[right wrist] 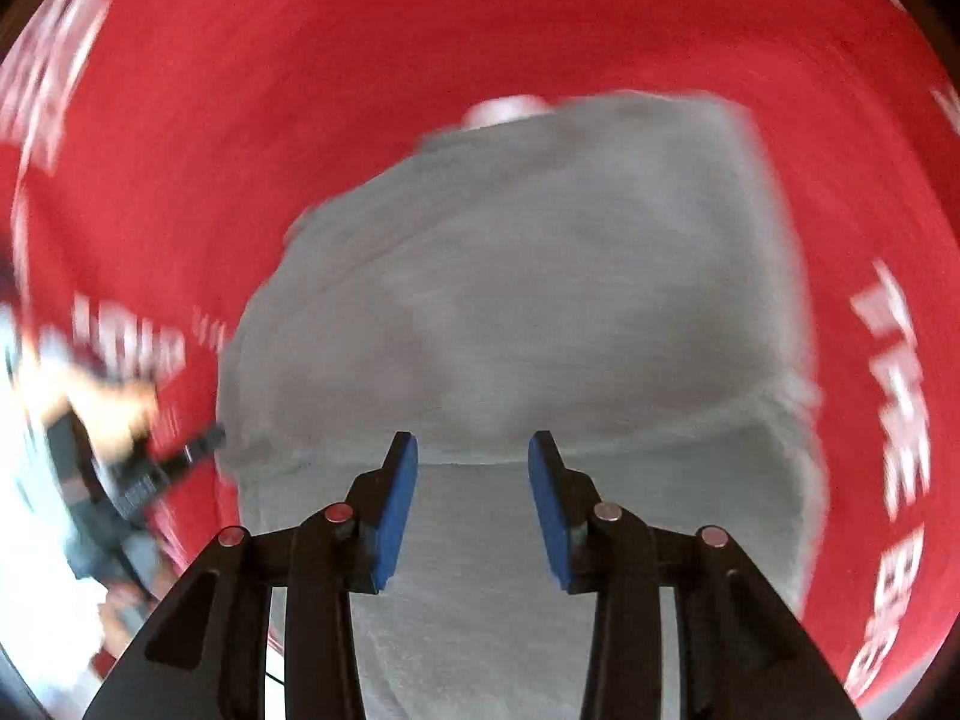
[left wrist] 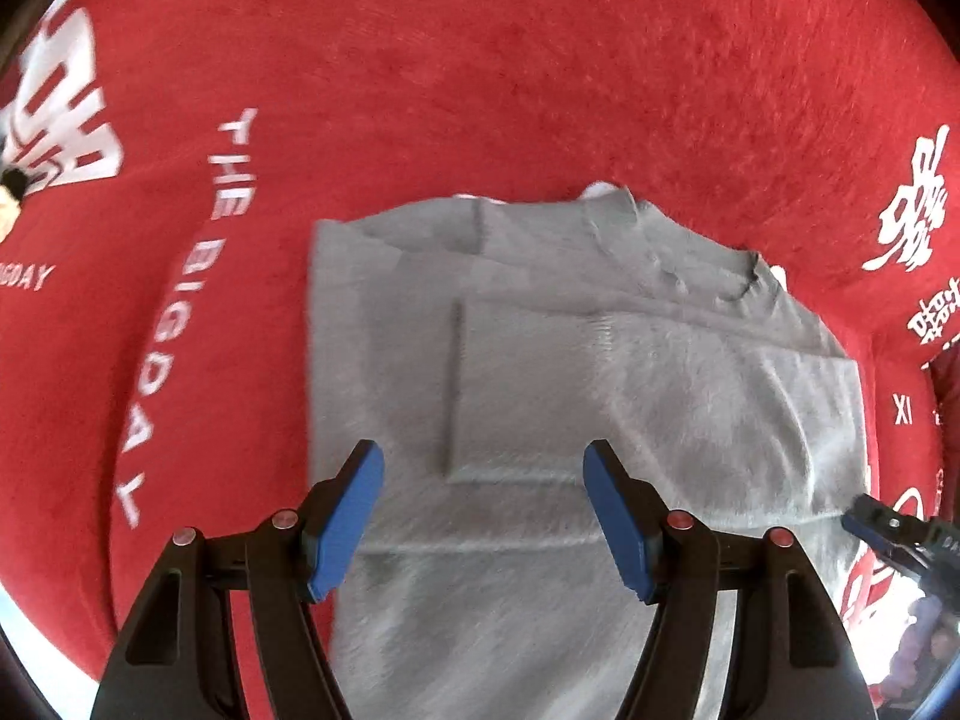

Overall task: Fold small clothes
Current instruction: 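Fold the held sleeve across the sweater body toward the left gripper with the right gripper, then open the right gripper and release the folded sleeve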

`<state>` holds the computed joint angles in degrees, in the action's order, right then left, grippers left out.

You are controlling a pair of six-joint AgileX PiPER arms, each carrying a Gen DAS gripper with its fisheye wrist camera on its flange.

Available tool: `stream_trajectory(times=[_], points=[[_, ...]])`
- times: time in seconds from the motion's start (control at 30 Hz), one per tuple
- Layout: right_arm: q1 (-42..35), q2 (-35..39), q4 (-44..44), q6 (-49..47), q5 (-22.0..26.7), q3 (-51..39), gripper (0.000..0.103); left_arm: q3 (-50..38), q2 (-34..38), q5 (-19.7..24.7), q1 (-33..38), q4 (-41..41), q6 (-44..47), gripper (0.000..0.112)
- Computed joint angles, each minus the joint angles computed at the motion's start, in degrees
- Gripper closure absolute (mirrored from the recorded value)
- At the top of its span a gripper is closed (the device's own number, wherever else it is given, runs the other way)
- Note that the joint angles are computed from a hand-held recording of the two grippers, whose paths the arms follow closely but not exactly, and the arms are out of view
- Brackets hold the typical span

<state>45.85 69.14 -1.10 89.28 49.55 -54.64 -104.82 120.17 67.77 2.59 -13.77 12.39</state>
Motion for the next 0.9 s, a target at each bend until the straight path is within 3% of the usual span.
stream_trajectory(times=[0.13, 0.2, 0.23, 0.27, 0.5, 0.57, 0.63, 0.7, 0.83, 0.9], points=[[-2.33, -9.19, -2.14, 12.79, -5.62, 12.06, 0.061, -2.69, 3.88, 0.91, -3.26, 3.4, -3.52, 0.042], [-1.93, -9.93, -4.9, 18.82, -10.07, 15.07, 0.061, -1.28, 3.55, -0.56, -4.79, 6.16, -5.04, 0.042], [-2.32, -10.48, -5.89, 20.36, -11.52, 16.07, 0.07, -0.62, 3.1, -1.15, -5.3, 7.01, -5.34, 0.042], [-3.21, -10.4, -5.51, 19.6, -11.88, 16.13, 0.093, -0.55, 2.95, -0.96, -5.64, 7.53, -5.45, 0.042], [-9.05, -8.83, 0.55, -0.32, -0.36, 10.12, 0.095, 0.65, 1.81, -0.64, -6.54, 8.79, -6.57, 0.042], [-11.47, -8.89, 4.96, -7.21, -0.52, 11.41, 0.095, 1.48, 1.38, -1.3, -7.0, 9.49, -7.22, 0.042], [-11.07, -9.9, 5.6, -8.09, 0.31, 11.63, 0.092, 1.71, 1.16, -1.48, -7.16, 10.05, -7.36, 0.042], [-9.88, -9.19, 5.12, -8.96, 2.47, 9.84, 0.086, 2.45, 0.74, -1.85, -7.18, 10.29, -7.24, 0.042], [-7.19, -8.7, 4.8, -10.68, 6.01, 7.09, 0.061, 2.14, 0.61, -1.07, -7.57, 11.11, -7.63, 0.042], [-6.38, -7.59, 4.87, -11.48, 7.2, 5.76, 0.06, 2.0, 0.41, -0.46, -7.74, 11.53, -7.69, 0.042]])
